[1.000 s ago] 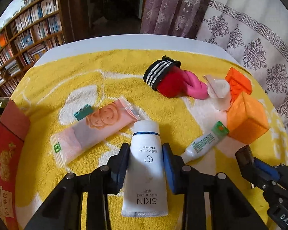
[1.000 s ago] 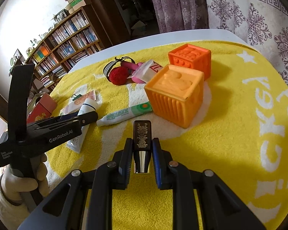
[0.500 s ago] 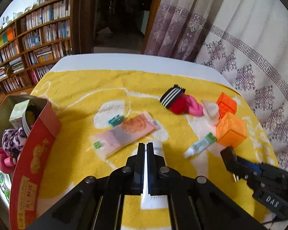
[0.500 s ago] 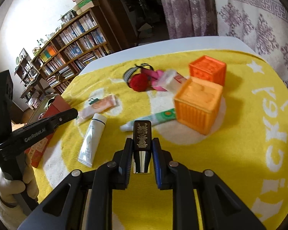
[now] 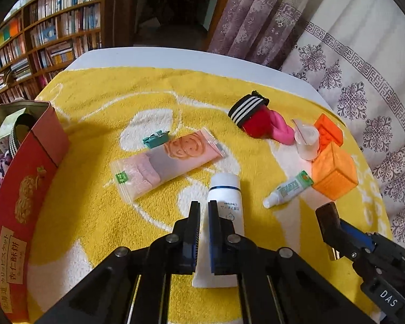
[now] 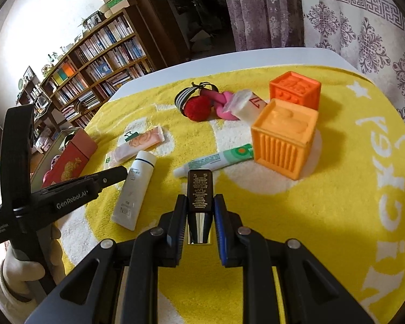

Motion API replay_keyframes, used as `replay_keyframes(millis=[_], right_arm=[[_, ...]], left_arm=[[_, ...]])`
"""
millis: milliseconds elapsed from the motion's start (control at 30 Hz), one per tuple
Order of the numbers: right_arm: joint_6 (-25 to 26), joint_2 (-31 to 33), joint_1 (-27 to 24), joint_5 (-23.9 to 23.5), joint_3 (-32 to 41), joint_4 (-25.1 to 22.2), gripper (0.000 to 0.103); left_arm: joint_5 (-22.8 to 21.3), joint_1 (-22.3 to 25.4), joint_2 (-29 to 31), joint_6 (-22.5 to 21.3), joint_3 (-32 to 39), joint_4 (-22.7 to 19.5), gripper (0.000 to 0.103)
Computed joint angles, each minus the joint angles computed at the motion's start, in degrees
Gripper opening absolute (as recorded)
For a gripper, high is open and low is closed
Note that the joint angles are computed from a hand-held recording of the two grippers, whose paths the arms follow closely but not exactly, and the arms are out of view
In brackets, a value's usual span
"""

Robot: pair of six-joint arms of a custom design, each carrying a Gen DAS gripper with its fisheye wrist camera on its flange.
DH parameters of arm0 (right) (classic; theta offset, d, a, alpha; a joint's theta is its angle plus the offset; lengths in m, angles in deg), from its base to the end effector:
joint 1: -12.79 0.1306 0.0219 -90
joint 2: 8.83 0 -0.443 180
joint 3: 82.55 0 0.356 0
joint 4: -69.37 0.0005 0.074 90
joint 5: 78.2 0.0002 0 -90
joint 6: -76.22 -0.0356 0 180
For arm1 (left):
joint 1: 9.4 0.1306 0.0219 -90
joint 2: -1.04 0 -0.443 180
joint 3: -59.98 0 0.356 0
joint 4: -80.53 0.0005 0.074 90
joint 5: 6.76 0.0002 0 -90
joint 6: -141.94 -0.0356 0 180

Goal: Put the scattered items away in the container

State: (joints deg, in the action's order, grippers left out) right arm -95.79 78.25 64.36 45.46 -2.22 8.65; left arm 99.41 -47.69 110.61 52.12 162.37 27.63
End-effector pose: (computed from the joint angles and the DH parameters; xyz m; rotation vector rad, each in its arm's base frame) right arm 0.2597 0.2948 0.4354 0.7855 2.3250 0.1564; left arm 0.4467 -0.3659 0.4096 0.9706 2.4988 -0.5951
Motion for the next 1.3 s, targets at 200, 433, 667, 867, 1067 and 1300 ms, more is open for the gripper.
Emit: replay_keyframes(millis=[200,433,667,867,1067,1300], right_arm=[[0.39,-1.30,-0.62,-1.18,-2.73,3.08,0.022],[0.21,-2.25,-0.86,-1.73,-4.57,5.27,0.022],[0.64,-1.85,-0.55,-1.34,-4.25,4.96,0.022],[0.49,-1.43,-0.12,-0.16,-2.75,3.06,0.022],[3.10,0.16,-0.43,-0.44,0.89,2.40,0.022],[8.00,4.37,-0.65,0.13,7.30,2.30,0.022]], left_arm=[[-1.16,0.07,-0.91,3.32,-1.51,3.47,0.103],[-7.55,-2.47,-1.65,-0.64,-3.73,8.15,0.101],[-9.38,-4.74,0.76,-6.29,-2.47,5.89,0.036],[-4.76,-2.67,-1.16,-4.88,-3.45,6.25,0.036],[-1.52,0.77,-4.04,-4.02,-4.14,7.22,0.002],[2.73,6.59,-6.48,-5.04,-4.93,6.67,0.002]])
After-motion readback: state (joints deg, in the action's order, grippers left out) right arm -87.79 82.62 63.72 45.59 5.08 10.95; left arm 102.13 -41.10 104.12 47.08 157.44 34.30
